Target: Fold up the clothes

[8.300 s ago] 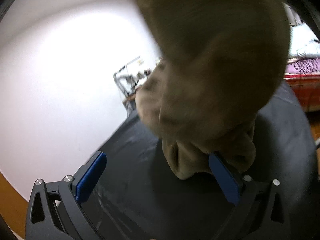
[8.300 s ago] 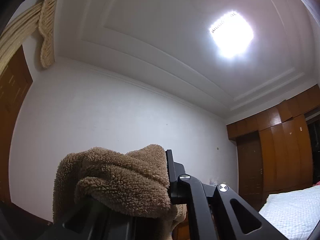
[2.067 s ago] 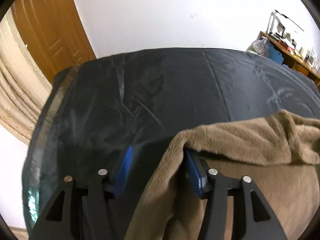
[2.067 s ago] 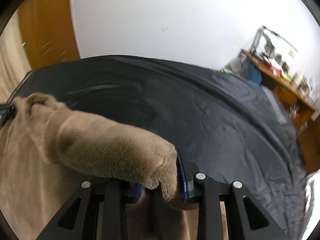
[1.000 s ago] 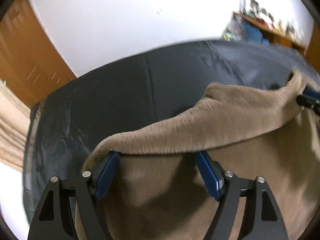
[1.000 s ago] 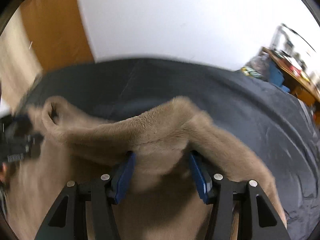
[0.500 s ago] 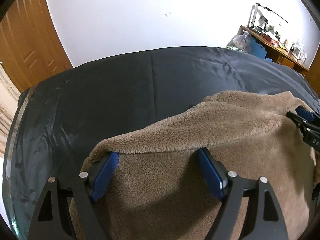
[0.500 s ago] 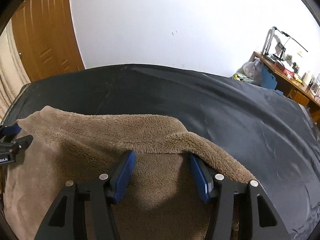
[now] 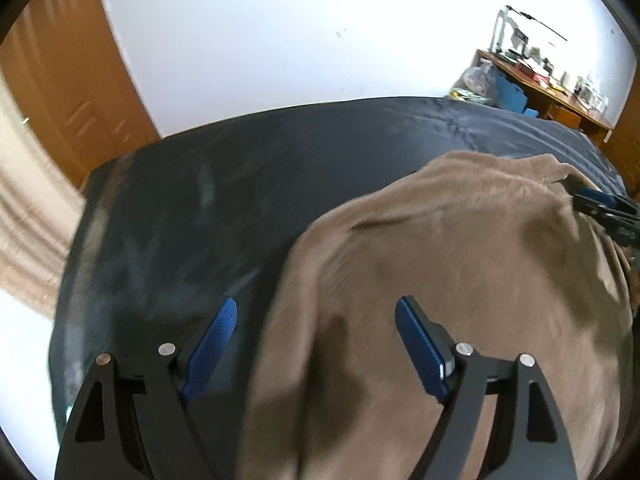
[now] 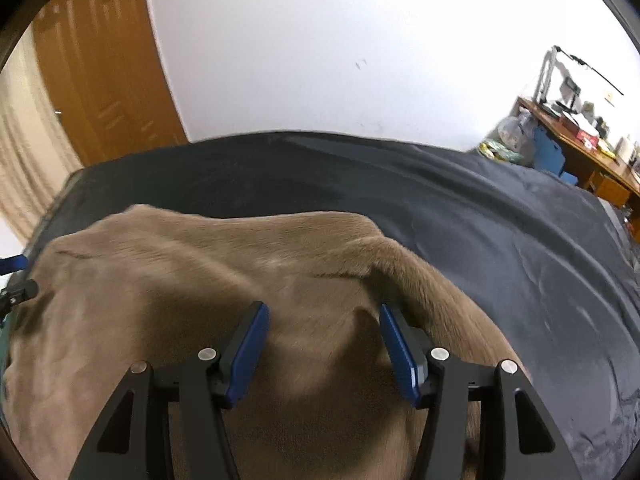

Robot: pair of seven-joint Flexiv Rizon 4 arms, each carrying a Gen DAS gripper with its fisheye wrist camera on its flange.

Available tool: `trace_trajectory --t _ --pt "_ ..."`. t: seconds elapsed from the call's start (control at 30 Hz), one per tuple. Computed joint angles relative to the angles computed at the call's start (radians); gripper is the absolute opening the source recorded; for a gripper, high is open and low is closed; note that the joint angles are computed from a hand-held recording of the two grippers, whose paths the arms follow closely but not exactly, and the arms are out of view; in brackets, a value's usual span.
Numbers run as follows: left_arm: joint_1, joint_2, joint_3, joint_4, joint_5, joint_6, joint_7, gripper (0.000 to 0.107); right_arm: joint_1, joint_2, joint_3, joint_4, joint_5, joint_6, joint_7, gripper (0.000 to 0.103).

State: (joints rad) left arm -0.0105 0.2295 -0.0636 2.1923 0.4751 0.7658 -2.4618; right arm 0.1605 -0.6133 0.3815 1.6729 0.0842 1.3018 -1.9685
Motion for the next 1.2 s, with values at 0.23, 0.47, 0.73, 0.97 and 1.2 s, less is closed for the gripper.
trace_trajectory --t 0.23,0.47,0.73,0.97,1.2 --pt "-0.028 0.271 -0.009 0.228 -0.064 -0.072 -0.087 0.085 -0.087 0.158 0.094 0.158 0.126 -0.081 -0.131 0.060" --pt "-0.063 0.368 -0.075 0.374 -0.138 -0.008 -0.153 0.085 -0.074 0.255 0.093 0.281 0.296 -0.083 -0.259 0.060" --pt "-0.113 0.338 -0.127 0.437 -0.176 0.123 -0.158 0.085 -0.062 0.326 0.043 0.365 0.444 -0.102 -0.394 0.060" --pt "-0.115 0.328 -0.159 0.425 -0.162 0.120 -0.200 0.031 -0.043 0.329 0.040 0.411 0.550 0.018 -0.505 0.060" --pt "-0.039 0.486 -0.227 0.316 -0.064 -0.233 -0.304 0.013 -0.072 0.323 0.069 0.414 0.598 0.058 -0.576 0.060"
